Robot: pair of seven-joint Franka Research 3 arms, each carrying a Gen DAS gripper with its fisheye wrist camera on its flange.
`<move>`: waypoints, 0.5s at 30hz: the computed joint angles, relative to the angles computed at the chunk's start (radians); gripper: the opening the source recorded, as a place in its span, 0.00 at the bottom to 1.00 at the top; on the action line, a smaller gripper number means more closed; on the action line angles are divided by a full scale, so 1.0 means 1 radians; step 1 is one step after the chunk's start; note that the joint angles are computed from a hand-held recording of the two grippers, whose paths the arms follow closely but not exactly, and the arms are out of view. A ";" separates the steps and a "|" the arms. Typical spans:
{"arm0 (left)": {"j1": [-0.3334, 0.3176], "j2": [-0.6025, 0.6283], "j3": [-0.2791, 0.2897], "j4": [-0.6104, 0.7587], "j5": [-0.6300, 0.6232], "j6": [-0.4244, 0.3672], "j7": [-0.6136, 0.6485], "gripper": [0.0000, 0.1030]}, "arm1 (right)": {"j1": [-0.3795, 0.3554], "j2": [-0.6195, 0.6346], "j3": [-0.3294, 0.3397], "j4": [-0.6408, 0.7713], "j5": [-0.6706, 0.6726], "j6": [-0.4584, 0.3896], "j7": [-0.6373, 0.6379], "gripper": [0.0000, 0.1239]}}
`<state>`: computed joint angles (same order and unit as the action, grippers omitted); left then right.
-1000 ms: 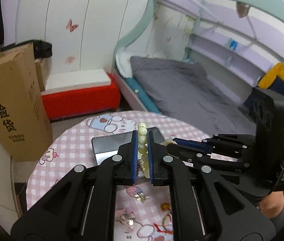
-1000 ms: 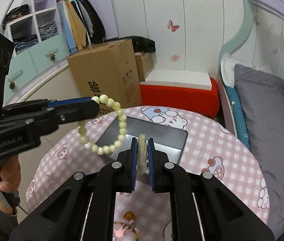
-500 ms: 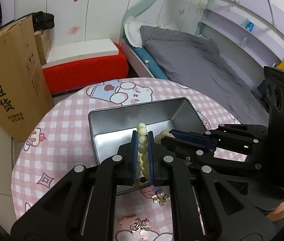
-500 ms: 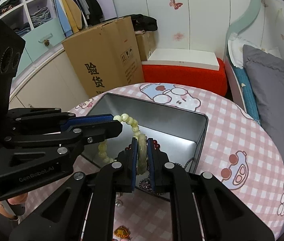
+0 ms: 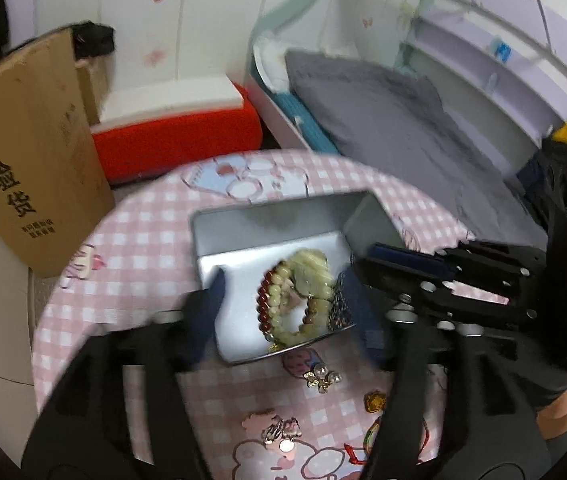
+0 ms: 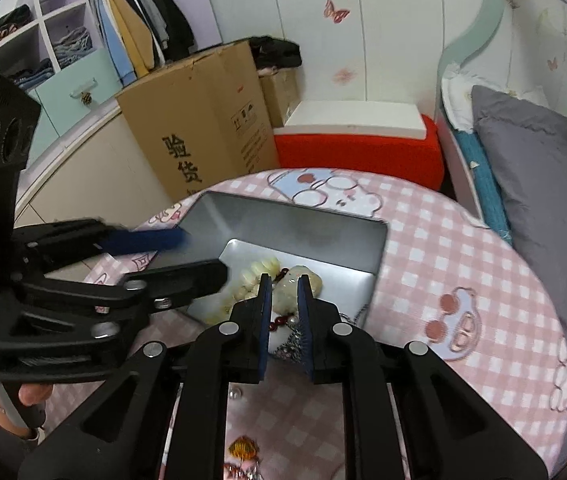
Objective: Organize jewelry
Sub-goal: 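Carry the pearl bracelet into the grey box and open both tools there, then move both tools back over the rainbow string bracelet on the table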
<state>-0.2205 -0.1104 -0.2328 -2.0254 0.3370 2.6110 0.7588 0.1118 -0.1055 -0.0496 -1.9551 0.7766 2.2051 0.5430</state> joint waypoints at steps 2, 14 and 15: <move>0.001 -0.029 -0.007 -0.014 0.029 -0.001 -0.022 0.62 | -0.006 -0.038 -0.009 -0.025 0.016 0.002 -0.021 0.14; -0.030 -0.223 -0.097 -0.174 0.165 -0.061 -0.215 0.62 | -0.029 -0.255 -0.075 -0.246 -0.003 -0.024 -0.097 0.18; -0.040 -0.224 -0.102 -0.180 0.160 -0.064 -0.215 0.62 | -0.033 -0.275 -0.077 -0.272 -0.012 -0.016 -0.100 0.18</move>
<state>-0.2603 -0.3347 -0.3344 -2.2056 0.4967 2.5471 0.5435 0.0787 -0.3802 -0.1269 -2.2268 0.7649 2.1887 0.4435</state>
